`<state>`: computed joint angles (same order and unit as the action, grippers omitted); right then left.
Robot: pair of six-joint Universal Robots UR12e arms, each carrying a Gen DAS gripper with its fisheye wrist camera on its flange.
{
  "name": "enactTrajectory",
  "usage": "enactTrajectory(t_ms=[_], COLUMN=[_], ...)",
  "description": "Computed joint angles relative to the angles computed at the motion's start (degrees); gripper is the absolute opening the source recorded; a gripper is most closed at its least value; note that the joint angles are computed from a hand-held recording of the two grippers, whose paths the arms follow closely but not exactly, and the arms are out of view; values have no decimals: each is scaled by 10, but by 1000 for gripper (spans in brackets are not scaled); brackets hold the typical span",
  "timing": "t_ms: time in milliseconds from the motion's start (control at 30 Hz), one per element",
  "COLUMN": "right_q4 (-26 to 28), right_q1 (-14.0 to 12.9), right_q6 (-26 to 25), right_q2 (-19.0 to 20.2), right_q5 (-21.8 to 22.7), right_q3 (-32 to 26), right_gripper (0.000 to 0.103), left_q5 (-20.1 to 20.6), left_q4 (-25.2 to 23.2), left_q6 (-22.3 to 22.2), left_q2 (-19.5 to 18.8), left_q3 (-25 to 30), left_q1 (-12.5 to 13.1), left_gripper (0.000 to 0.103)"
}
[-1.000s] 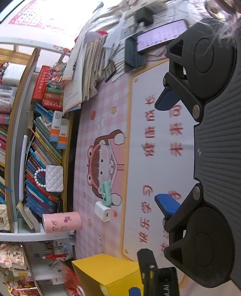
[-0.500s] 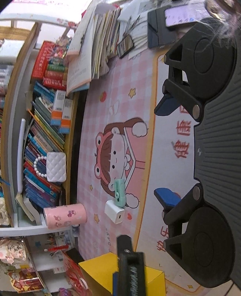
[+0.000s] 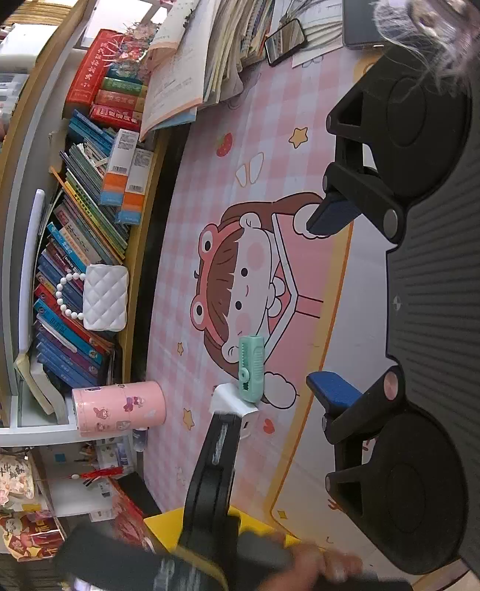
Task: Organize objects
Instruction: 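Grasp the white charger with the left gripper while the right grasps the green tape dispenser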
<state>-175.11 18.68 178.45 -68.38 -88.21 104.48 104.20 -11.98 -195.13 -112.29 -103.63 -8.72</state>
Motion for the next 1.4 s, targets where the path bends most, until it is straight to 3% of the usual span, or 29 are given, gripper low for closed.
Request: enactTrajectory(t_ms=[167,333,467,567,667,833,1133,1233,1333,1400], right_q4=[7,7,4,-4,-12,-17,4,3,-15,-11], right_q1=[-6,-8,-9,-9,-10,-6,7,6,3,2], right_q6=[4,-1,-6,-15,-32,-45,-77,-66,-54,-58], right_q2=[-2,-1,5,14,30,67,114,123,129,127], right_q5=[15,23,31,44,73,110,108,101,113,117], right_q3=[4,5,0,-8,-24,-64,-123,-130,-130,-130], right_gripper=[81,81,81,81,82,84,83,79,67,67], left_q5=[-12,-33,-20,-15,-39,-16,-12,-15,-17,-19], left_q4=[-5,-29,-20,0,22,66,69,67,68,70], left_q6=[-2,-4,5,-43,-72,-46,-78,-86,-87,-93], left_q2=[-21,-34,-34,-14,15,58,117,128,136,141], left_q3=[21,37,33,13,-12,-50,-98,-108,-117,-123], left_q1=[5,13,13,17,25,20,18,17,16,17], left_gripper=[55,44,41,41,41,41,41,41,41,41])
